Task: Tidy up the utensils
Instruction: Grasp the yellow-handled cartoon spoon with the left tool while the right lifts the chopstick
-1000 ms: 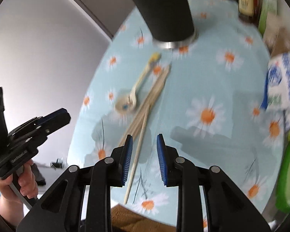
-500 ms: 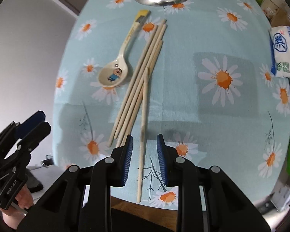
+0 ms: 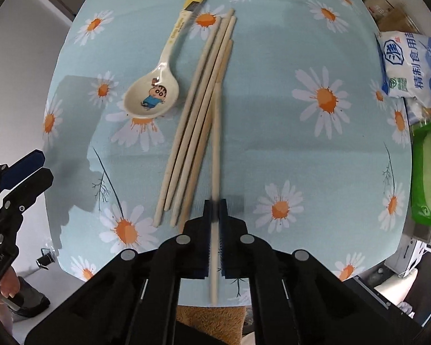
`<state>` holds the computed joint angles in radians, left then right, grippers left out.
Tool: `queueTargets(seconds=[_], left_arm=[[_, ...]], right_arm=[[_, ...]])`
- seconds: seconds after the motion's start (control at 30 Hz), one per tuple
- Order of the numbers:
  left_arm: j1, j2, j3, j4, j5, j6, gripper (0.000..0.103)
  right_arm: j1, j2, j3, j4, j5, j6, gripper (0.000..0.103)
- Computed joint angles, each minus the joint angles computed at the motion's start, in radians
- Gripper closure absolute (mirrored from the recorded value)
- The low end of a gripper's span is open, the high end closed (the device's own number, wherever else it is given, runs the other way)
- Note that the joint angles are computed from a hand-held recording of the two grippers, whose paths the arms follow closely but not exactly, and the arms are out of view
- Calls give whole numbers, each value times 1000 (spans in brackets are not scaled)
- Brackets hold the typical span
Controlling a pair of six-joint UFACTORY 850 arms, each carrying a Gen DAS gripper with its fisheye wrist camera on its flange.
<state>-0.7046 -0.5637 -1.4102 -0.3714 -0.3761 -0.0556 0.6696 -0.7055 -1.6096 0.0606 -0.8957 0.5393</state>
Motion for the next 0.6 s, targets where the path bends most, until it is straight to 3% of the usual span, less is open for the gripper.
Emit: queueTargets(seconds=[0.27, 0.5, 0.6], left_arm=[[26, -31, -56, -145, -27, 151, 76], [41, -101, -177, -199, -101, 141, 76], [39, -147, -258, -138, -150, 59, 76]], right_arm=[[-33, 27, 27, 29, 8, -30, 97], [-77, 95, 71, 88, 84, -127, 97], [-105, 122, 90, 106, 134, -180, 97]])
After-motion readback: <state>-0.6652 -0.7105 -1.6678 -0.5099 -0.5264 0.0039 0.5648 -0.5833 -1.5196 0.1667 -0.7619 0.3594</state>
